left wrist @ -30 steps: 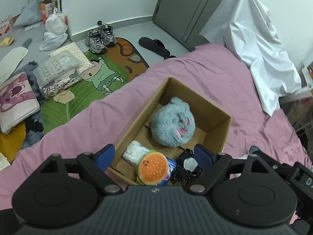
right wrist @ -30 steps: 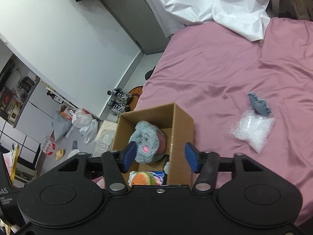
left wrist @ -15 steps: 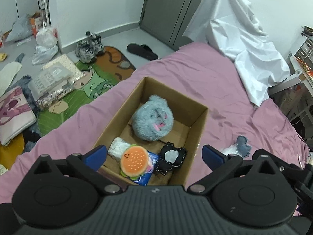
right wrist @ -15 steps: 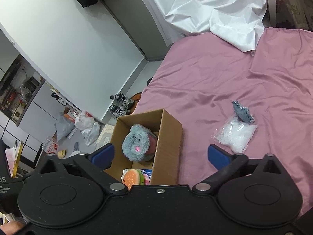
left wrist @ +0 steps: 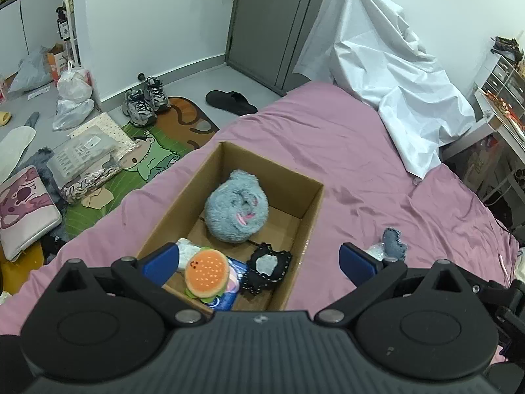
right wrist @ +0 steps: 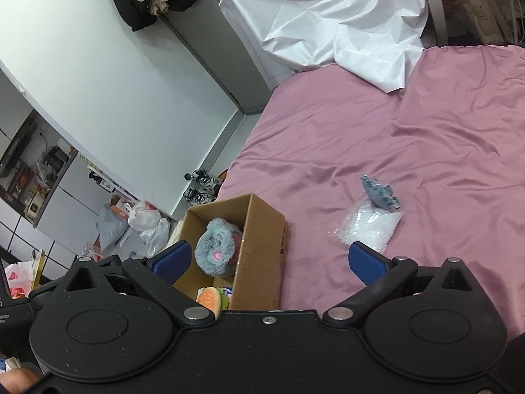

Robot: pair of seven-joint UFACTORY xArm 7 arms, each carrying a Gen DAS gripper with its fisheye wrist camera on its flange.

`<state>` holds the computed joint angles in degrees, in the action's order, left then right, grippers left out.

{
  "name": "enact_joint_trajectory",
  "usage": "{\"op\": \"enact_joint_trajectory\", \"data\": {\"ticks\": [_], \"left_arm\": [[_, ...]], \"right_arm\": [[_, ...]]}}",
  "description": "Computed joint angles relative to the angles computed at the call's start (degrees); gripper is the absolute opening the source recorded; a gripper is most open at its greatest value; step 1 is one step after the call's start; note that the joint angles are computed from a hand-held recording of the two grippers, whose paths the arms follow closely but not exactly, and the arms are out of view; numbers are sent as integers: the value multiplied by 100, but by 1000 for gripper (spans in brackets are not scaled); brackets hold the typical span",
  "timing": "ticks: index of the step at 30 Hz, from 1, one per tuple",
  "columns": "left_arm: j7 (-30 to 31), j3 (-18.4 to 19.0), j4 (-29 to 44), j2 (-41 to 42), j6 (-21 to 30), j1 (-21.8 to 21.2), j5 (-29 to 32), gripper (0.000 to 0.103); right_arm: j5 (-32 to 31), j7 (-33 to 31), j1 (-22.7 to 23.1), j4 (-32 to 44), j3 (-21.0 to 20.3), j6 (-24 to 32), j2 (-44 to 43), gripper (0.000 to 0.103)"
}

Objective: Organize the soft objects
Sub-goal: 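Move both grippers toward the clear bag of filling and the plush fish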

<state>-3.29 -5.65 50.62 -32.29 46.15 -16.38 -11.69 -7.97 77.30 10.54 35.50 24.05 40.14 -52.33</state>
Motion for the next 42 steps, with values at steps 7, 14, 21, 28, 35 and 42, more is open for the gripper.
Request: {"op": "enact_joint_trajectory", "data": {"ticks": [7,14,21,28,35,42], "left_arm": [[-116,-133,-22,-68,-6,-77,43,103],[-237,-273,23,-59,54,-164,137,103],[-416,-405,101,13,122,-252,252,103],[-609,-576,186,182,258,-395,382,103],[-905,-724,132,444,77,-499,466,103],[-1368,-803,93,782,-108,-623,461,101]], "right_arm": [[54,-189,134,-251,-157,211,-412,103],[218,-368,199,-530,-312,367,-809,103],[387,-490,197,-878,-483,431,-1270,103],[569,-542,77,-1256,-689,339,-1753,103],[682,-632,-105,-1603,-847,40,-1962,103],[576,-940,-260,-1690,-957,-243,-1601,103]]}}
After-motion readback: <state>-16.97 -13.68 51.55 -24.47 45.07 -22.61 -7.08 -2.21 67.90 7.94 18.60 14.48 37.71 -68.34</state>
